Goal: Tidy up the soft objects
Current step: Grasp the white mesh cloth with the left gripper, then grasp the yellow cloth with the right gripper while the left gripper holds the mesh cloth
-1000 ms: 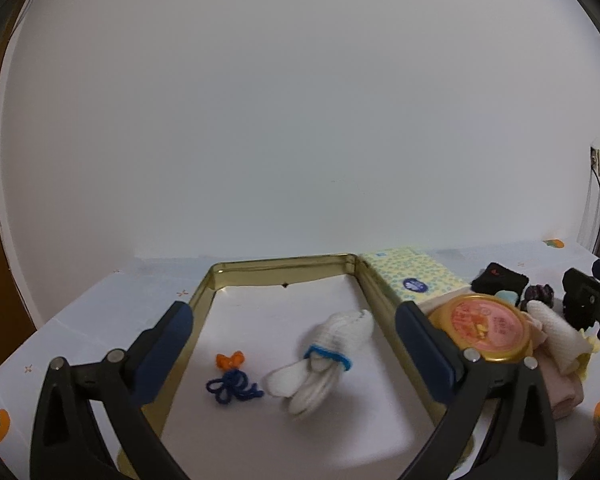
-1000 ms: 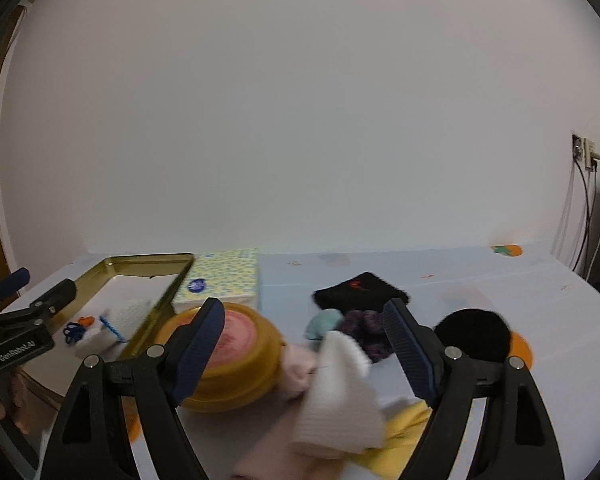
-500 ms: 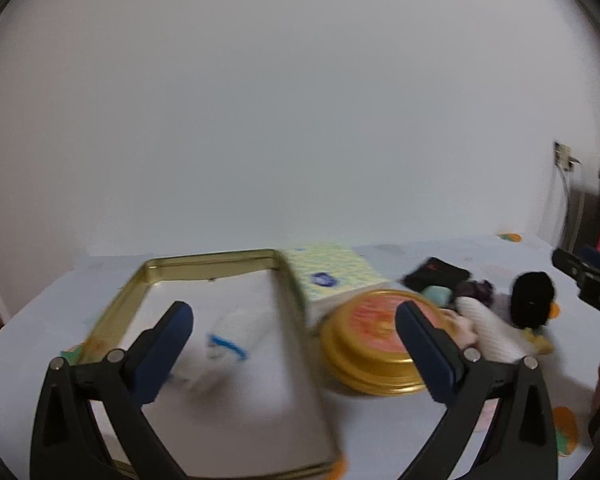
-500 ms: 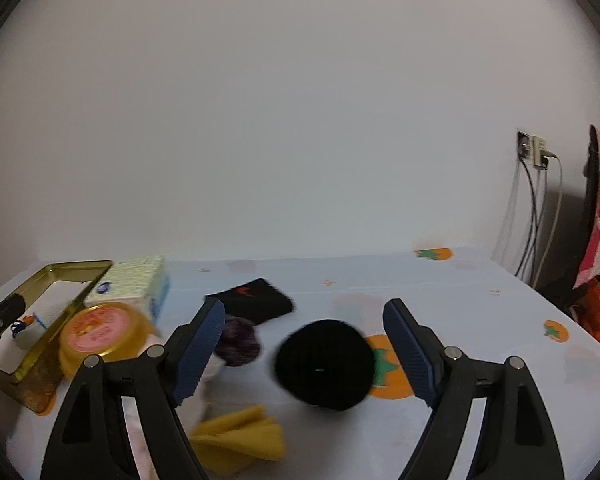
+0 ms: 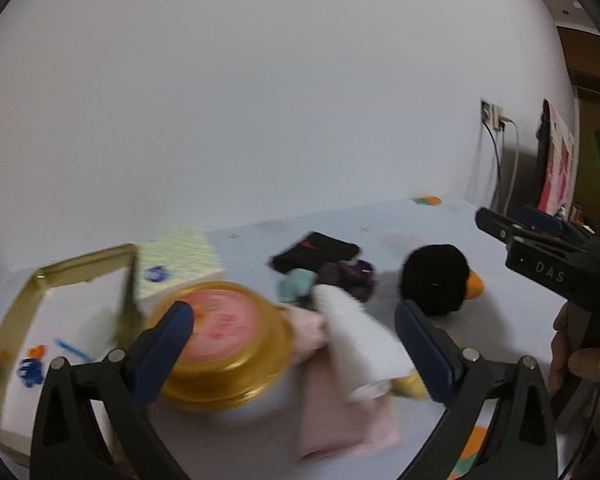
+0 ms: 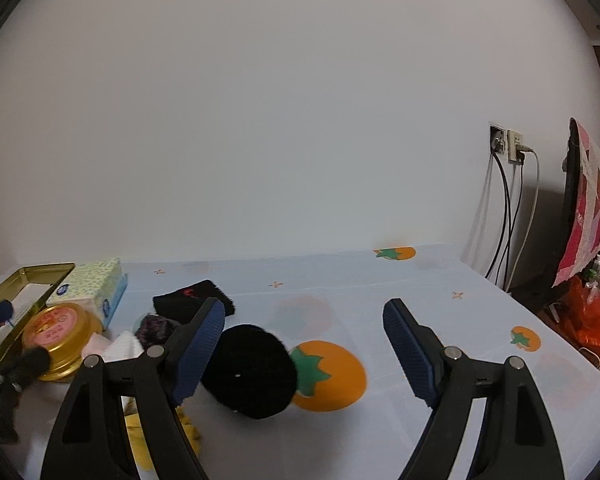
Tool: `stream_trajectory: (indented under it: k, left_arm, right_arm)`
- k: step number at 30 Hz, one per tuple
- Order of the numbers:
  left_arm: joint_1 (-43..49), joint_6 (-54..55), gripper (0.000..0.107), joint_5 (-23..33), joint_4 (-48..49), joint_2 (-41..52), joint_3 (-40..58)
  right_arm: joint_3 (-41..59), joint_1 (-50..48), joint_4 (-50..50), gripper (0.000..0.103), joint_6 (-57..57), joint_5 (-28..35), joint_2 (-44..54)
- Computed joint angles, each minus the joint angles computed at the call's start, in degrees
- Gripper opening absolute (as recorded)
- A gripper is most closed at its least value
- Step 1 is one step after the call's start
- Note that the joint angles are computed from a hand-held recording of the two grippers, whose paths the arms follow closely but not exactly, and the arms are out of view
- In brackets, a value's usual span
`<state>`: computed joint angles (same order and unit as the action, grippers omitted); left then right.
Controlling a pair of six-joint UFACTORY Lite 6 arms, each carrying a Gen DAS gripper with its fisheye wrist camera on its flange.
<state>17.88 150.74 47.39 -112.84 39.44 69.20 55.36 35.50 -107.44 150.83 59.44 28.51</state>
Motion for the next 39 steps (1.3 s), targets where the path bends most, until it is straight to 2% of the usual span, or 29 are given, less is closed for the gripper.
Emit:
stream_trajectory:
  k: [3, 5, 8, 11, 13, 15, 16, 18, 21, 25, 30, 32, 36, 38, 39]
  left_arm:
    - [-4.29, -0.94, 0.086, -4.52, 0.03, 0.58, 1.21]
    - [-7.73, -1.26, 0.082, -9.40, 0.00, 1.34, 2.78]
    - [-11.77, -2.10, 0.080, -16.14, 0.36, 3.19, 5.53]
    - [-14.69, -7.96, 0.076, -23.12, 5.10, 6.10, 9.91]
    - [-14.78, -12.26, 0.065, -23.58, 9.10, 7.13, 11.50]
    - [-14.08, -15.43, 0.035, -22.04, 12.31, 7.38, 11.97]
    - [-13.59, -17.88, 0.029, -20.73, 15.09, 7.75, 12.59]
    - [-12.59, -20.71, 0.023, -17.87, 18.92, 8.01, 13.07]
    - [-9.71, -18.27, 0.022, -11.31, 17.65, 6.63, 11.08]
    - [-2.11, -13.83, 0.022, 3.36, 14.72, 4.82, 7.39]
    - [4.75, -12.41, 0.022, 9.93, 10.38, 4.67, 6.70]
    - [7.00, -13.83, 0.022, 11.50, 9.36, 5.58, 8.13]
    - [8.78, -11.69, 0.022, 9.74, 5.62, 7.38, 10.53]
    - [8.99, -12.99, 0.022, 9.24, 6.64, 8.27, 11.73]
    - [8.86, -12.75, 0.022, 8.84, 6.45, 8.31, 11.80]
  right_arm:
    - [-1.24, -0.83, -0.13, 0.083, -0.10, 0.68, -0.79]
    - [-1.94, -1.87, -0.18, 0.083, -0.33, 0.41, -1.47]
    - [-4.43, -3.96, -1.89, 0.083, 2.42, -1.39, -3.76]
    - [-6.91, -5.96, -4.51, 0.083, 6.71, -3.56, -6.15]
    - [-7.71, -7.07, -6.04, 0.083, 8.78, -5.03, -7.03]
    - [-8.04, -7.83, -7.37, 0.083, 10.53, -6.31, -7.29]
    - [-8.17, -8.06, -7.80, 0.083, 11.02, -6.75, -7.38]
    - [-8.04, -8.47, -8.25, 0.083, 11.13, -7.64, -7.22]
    - [-7.69, -8.58, -8.44, 0.083, 11.09, -8.46, -6.75]
    - [-9.02, -9.83, -12.73, 0.083, 14.95, -10.76, -7.62]
    - [-9.37, -11.69, -22.35, 0.083, 21.12, -16.18, -7.65]
    - [-7.83, -11.64, -25.65, 0.083, 21.68, -19.04, -6.33]
    - [-3.58, -9.16, -21.52, 0.083, 14.75, -21.93, -3.64]
    - [-3.04, -9.21, -24.85, 0.083, 18.40, -24.50, -3.08]
    - [-2.39, -9.97, -30.11, 0.083, 23.76, -27.77, -2.46]
